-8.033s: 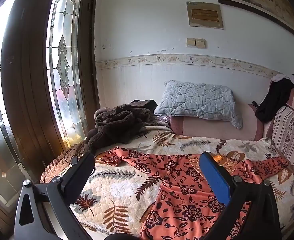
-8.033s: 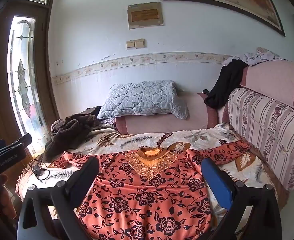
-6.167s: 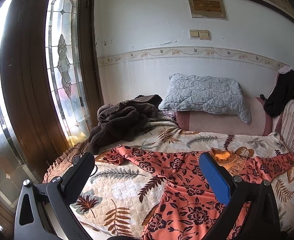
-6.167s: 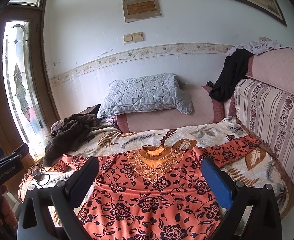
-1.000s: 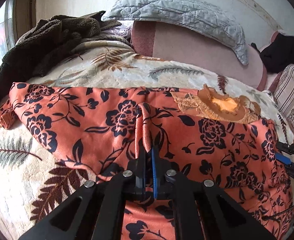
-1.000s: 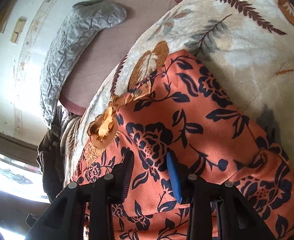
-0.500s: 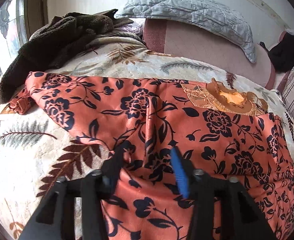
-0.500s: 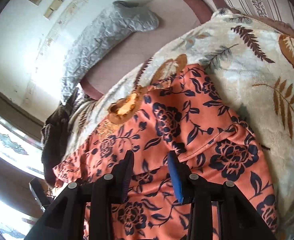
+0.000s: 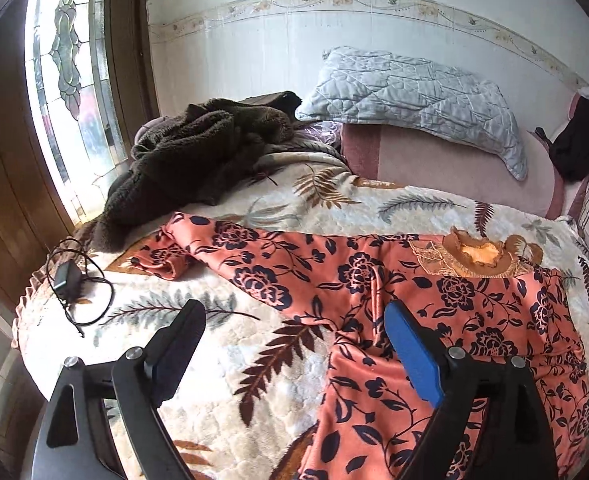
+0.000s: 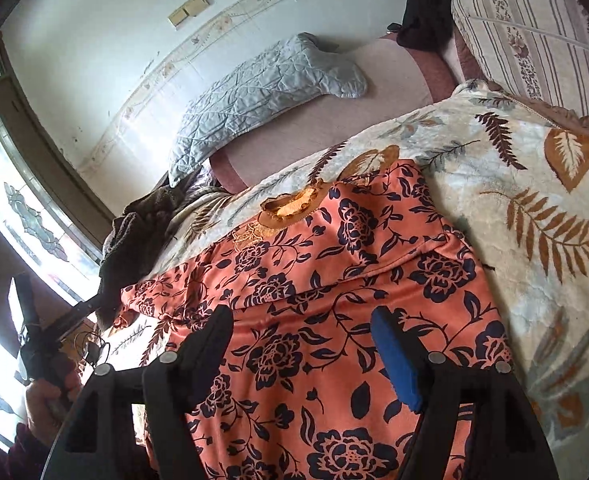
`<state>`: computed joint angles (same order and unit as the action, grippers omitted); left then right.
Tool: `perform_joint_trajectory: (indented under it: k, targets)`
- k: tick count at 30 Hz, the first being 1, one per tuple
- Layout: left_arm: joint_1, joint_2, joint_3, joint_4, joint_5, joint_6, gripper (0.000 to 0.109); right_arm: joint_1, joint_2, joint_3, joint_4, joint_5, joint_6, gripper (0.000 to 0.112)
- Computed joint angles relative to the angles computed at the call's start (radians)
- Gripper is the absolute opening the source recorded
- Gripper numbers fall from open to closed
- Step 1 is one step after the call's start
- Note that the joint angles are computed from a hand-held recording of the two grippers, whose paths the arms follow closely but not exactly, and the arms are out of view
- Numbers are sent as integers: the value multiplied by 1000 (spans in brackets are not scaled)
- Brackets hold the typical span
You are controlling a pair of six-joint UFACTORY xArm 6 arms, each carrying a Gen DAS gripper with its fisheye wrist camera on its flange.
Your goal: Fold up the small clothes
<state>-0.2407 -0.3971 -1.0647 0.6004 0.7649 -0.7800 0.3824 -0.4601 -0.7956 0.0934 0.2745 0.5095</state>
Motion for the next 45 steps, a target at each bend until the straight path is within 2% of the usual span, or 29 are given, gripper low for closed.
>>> perform_joint_trajectory:
  k: [4, 7, 11, 13, 17, 20, 23, 25, 27, 29, 30, 33, 37, 40, 42, 43, 44, 45]
  targets:
    - [61, -49, 5, -77, 48, 55, 92, 7, 36, -22, -8, -16, -6, 75]
    - [137, -98, 50, -136, 42, 107, 93, 14, 83, -50, 69, -36, -45, 75]
    - [280, -136, 108, -233, 39, 219, 93, 33, 148, -100, 94, -46, -48, 75]
    - [370, -142, 137, -311, 21, 279, 93, 50, 183, -128, 156, -49, -96, 75]
    - [538, -105, 163, -495, -24, 356, 93, 67, 240, -179, 152, -40, -107, 75]
    - [604, -23, 133, -586, -57, 379, 92, 68, 268, -207, 140, -23, -106, 75]
    - [629, 67, 85, -757, -109, 453, 92, 55, 283, -220, 94, -18, -73, 75]
    - [633, 136, 37, -868, -129, 471, 91, 45, 292, -227, 113, -12, -77, 75]
    - [623, 192, -8, -986, -131, 504, 76, 36, 303, -234, 156, -4, -90, 75]
    - [601, 250, -70, -1095, -111, 545, 73, 27, 313, -241, 186, 3, -98, 75]
    - [583, 276, -100, -1108, -116, 542, 73, 23, 318, -245, 179, 8, -89, 75]
    - [541, 380, -224, -1038, -102, 453, 75, 16, 337, -265, 146, 25, -76, 75]
    - [535, 560, -413, -1150, 26, 430, 82, 16, 358, -288, 111, 43, -71, 75]
    - [520, 648, -482, -1076, 46, 291, 82, 19, 369, -298, 90, 42, -69, 75]
    - [510, 688, -515, -1006, 44, 258, 79, 21, 375, -304, 74, 42, -64, 75]
    - [500, 688, -503, -973, 0, 250, 75, 22, 379, -308, 78, 44, -70, 75]
    - [492, 689, -501, -921, -27, 229, 51, 22, 382, -311, 81, 44, -74, 75]
    - [487, 697, -512, -883, -33, 218, 17, 22, 384, -312, 75, 42, -68, 75]
